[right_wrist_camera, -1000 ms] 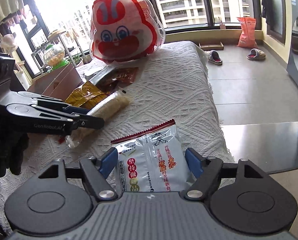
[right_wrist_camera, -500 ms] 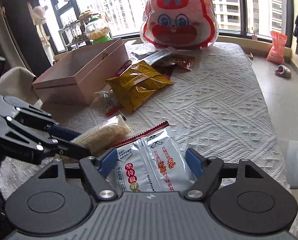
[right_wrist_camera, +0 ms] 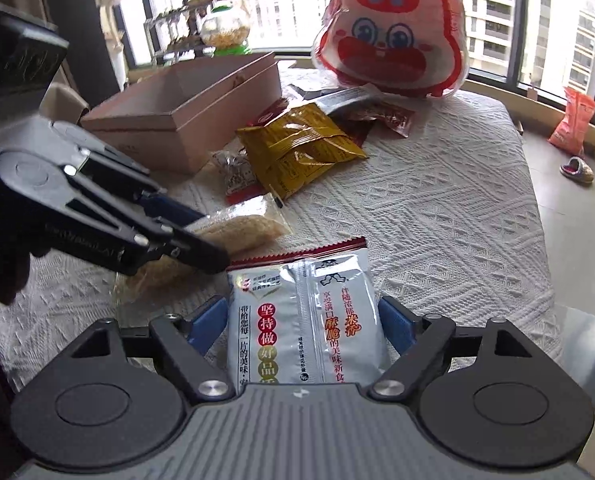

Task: Organize snacks
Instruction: 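Carry both packets over the pink box and open both grippers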

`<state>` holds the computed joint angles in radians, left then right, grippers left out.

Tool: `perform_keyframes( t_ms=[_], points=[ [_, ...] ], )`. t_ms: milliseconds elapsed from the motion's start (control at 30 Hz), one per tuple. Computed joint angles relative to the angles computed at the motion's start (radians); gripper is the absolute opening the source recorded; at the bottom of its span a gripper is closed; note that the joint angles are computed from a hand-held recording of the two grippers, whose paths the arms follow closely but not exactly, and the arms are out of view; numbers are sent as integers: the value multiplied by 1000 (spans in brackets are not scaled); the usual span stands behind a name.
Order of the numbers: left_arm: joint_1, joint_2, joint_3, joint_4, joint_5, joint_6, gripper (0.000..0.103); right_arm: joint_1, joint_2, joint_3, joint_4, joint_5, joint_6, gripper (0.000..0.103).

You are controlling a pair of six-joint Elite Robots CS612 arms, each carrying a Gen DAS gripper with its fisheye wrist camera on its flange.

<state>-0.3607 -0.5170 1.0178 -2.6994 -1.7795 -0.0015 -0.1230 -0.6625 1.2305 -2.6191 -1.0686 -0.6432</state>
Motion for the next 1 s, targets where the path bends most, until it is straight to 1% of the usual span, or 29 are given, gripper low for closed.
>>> perform_keyframes(
  t_ms=[33,100,200,300,367,433,500,567,633,667,700,733,767,800,833,900,967,1000],
  points=[
    [2,0,0,-2,-6,1,35,10,-2,-1,-8,-42,-44,83],
    [4,-9,22,-19,-17,-2,34,18,-2,2,-36,-72,-69,84],
    [9,-46,99,-63,-30,-14,34,25,-1,-21,19,-104,-24,84],
    [17,-91,196,-127,-31,-67,34,25,-13,-25,83,-107,31,76],
    [28,-122,261,-185,-40,-121,34,24,-29,-13,100,-99,55,76],
    [42,-145,307,-263,-37,-176,34,26,-53,7,80,-81,61,76],
    [57,-168,344,-394,8,-226,34,29,-75,19,15,-51,80,76],
    [69,-178,355,-525,77,-256,34,34,-85,9,-79,-3,129,76],
    [84,-173,337,-643,145,-298,34,43,-75,-33,-163,42,208,76],
    [91,-165,319,-682,168,-314,34,49,-62,-68,-187,66,251,76],
    [98,-155,294,-702,186,-330,34,55,-46,-106,-198,83,286,76],
    [106,-142,264,-697,199,-340,34,66,-21,-162,-197,96,328,76],
    [113,-129,230,-667,207,-345,34,76,5,-216,-182,104,359,76],
    [120,-113,193,-622,204,-352,34,86,31,-270,-150,113,379,76],
    [128,-95,157,-577,191,-365,34,99,66,-342,-89,124,392,76],
    [144,-53,87,-501,148,-395,34,122,134,-470,28,131,402,76],
    [156,-14,26,-435,109,-419,34,145,196,-574,117,113,391,76],
    [158,-2,7,-407,111,-430,35,154,228,-624,151,108,387,76]
  ],
)
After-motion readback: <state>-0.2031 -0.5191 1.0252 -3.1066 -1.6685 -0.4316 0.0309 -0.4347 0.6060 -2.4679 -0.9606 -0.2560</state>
